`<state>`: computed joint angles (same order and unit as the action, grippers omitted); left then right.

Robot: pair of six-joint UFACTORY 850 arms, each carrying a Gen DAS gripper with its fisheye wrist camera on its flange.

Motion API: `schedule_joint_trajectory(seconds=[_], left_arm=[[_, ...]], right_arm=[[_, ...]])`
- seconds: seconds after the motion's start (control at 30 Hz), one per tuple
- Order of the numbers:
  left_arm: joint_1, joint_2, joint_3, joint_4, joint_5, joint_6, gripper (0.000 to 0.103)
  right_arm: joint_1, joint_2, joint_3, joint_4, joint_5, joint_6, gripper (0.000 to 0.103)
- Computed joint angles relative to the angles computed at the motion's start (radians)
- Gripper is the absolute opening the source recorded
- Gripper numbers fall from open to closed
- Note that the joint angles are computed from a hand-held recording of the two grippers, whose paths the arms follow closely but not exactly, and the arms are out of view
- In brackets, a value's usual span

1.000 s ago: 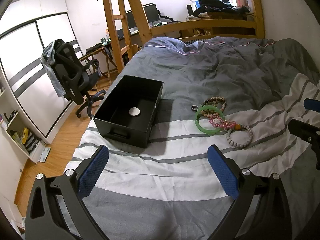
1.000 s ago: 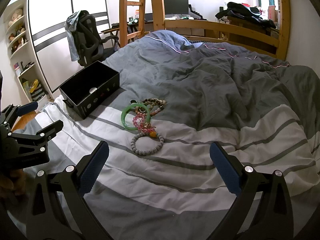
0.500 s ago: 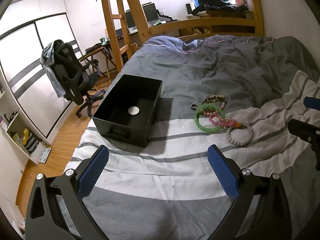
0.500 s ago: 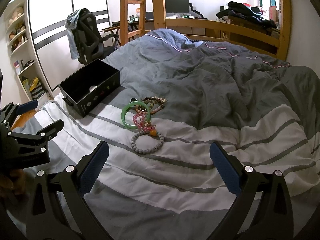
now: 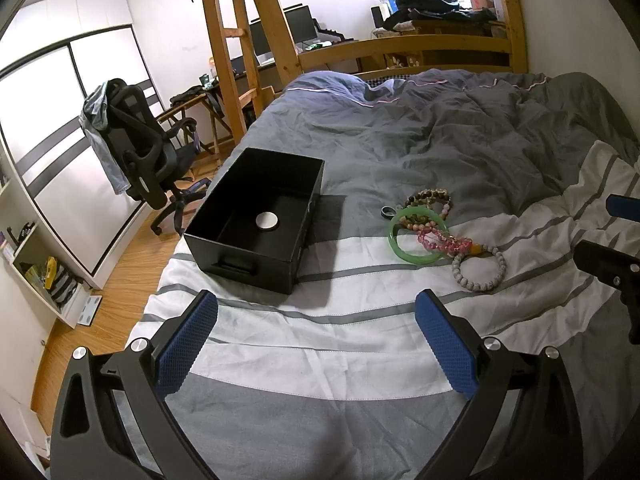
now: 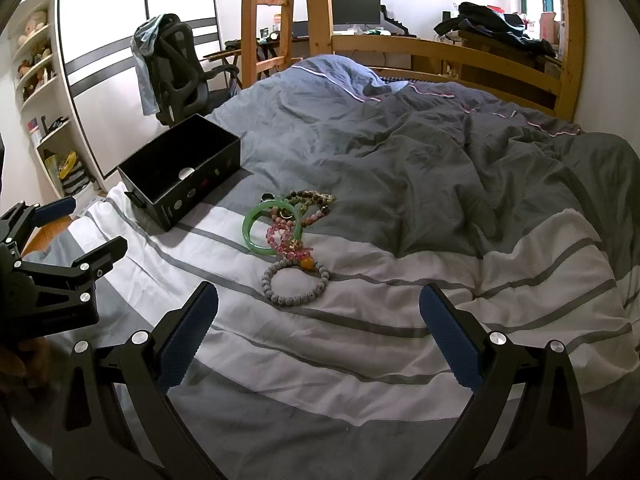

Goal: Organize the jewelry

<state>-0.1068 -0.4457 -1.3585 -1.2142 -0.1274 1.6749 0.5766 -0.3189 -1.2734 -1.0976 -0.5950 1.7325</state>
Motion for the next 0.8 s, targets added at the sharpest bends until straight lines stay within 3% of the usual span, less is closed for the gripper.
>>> schedule_joint_trajectory(seconds=[0.8], left_arm=[[-0.004,0.000,0.004,-0.008,0.005,0.013,0.097]], right_arm=[[-0.003,0.000,-0.011,0.026,-0.006,-0.034,0.099]])
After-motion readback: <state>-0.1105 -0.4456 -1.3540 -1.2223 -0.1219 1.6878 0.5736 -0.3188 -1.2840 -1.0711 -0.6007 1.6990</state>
